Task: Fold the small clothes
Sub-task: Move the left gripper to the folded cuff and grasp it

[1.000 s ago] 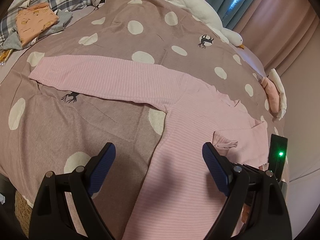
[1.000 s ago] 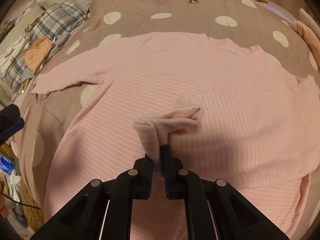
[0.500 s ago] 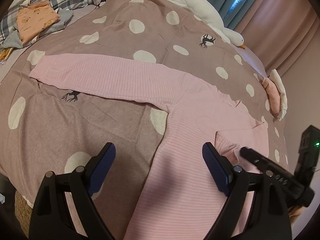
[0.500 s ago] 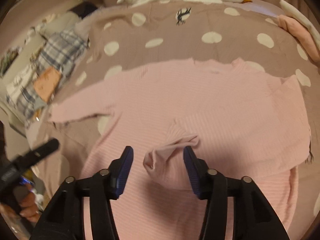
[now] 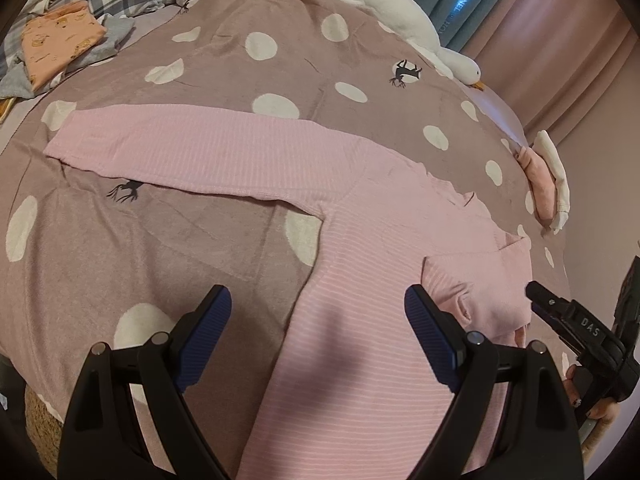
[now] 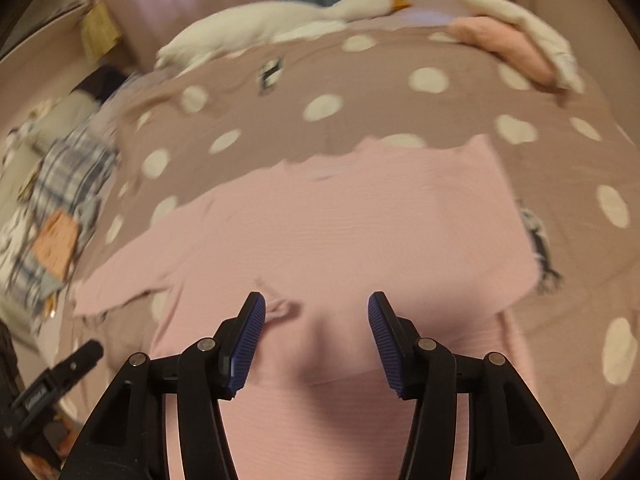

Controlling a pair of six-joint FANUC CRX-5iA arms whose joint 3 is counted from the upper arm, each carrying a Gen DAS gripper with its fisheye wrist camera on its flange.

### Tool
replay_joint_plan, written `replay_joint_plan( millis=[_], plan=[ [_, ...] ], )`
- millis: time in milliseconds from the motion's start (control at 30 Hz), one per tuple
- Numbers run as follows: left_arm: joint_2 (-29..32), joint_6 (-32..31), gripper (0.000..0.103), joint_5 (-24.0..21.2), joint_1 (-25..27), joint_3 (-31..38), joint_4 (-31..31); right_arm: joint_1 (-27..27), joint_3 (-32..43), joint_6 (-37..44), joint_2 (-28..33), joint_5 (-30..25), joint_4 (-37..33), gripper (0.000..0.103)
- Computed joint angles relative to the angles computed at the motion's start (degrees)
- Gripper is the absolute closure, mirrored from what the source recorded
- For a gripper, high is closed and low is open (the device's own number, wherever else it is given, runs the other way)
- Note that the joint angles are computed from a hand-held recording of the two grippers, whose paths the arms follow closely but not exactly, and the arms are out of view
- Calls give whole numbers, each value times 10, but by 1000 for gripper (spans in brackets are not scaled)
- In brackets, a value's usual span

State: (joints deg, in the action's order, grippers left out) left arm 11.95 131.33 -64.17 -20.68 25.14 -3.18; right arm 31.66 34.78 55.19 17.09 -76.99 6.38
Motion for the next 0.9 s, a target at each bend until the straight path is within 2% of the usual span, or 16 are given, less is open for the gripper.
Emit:
replay_joint_plan(
  millis=[100, 167, 233, 333, 500, 600, 800, 900],
  plan=[
    [14, -10, 15, 0, -2, 14, 8, -11, -26, -31, -21, 22, 3, 47],
    [22, -25, 15, 12, 3, 11, 36, -17, -46, -53, -34, 37, 8, 41],
    [37, -54, 15, 27, 7, 9, 82, -23, -58, -66, -43, 41, 11, 40],
    [66, -83, 15, 27, -1, 31, 109, -29, -73, -78, -50, 37, 23, 40],
    [113, -121, 15, 19, -22, 83, 131, -36, -99, -95, -63, 42, 43, 40],
    [146, -141, 16, 2, -36, 127, 122, -43, -111, -104, -70, 47, 47, 40],
    [208, -144, 33, -32, -39, 189, 127, -54, -136, -115, -89, 57, 44, 40],
    [226, -140, 50, -46, -42, 210, 114, -58, -143, -119, -92, 57, 45, 40]
  ],
)
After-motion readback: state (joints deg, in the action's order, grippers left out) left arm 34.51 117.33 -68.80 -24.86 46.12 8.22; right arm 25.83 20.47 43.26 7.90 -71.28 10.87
